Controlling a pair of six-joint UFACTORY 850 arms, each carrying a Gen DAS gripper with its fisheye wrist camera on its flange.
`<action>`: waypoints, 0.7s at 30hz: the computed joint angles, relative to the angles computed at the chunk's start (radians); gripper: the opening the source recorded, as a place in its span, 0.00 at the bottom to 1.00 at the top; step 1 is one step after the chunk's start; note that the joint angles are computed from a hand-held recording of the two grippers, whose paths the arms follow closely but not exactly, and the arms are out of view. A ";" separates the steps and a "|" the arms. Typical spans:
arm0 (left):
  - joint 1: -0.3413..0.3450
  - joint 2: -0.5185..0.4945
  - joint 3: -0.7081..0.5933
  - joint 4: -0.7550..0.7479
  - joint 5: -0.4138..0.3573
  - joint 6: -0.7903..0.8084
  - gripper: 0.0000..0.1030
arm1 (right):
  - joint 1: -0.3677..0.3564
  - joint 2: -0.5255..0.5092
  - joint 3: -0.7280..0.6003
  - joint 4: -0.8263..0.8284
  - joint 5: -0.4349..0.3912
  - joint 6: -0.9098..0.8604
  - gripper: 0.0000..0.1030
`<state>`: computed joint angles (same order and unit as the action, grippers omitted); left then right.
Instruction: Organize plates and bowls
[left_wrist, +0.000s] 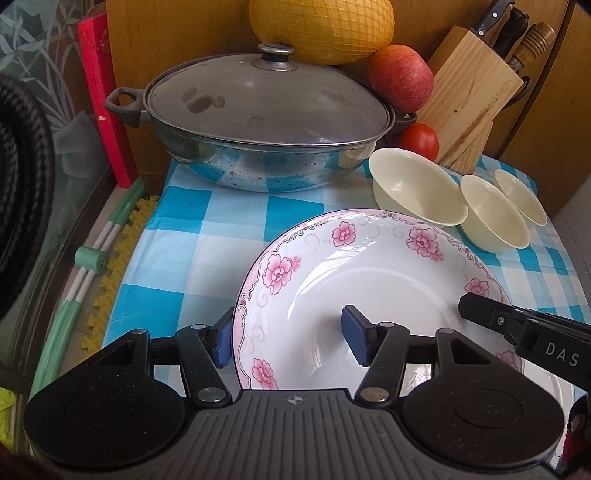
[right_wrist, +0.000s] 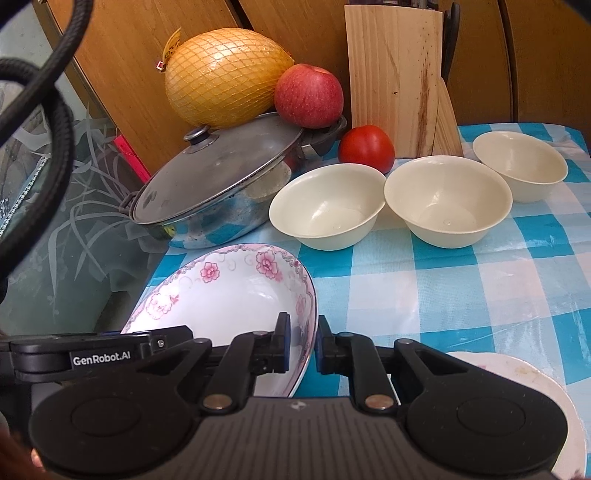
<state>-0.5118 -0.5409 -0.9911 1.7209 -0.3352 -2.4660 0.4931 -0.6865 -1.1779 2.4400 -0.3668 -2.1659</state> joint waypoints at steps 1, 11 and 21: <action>-0.002 0.001 -0.001 0.002 0.000 -0.001 0.64 | -0.001 0.004 0.005 0.006 -0.001 -0.005 0.15; -0.025 -0.010 -0.023 0.053 0.015 -0.026 0.65 | -0.022 0.058 0.075 0.090 -0.016 -0.071 0.15; -0.050 -0.021 -0.041 0.092 0.022 -0.046 0.65 | -0.046 0.102 0.140 0.148 -0.036 -0.127 0.15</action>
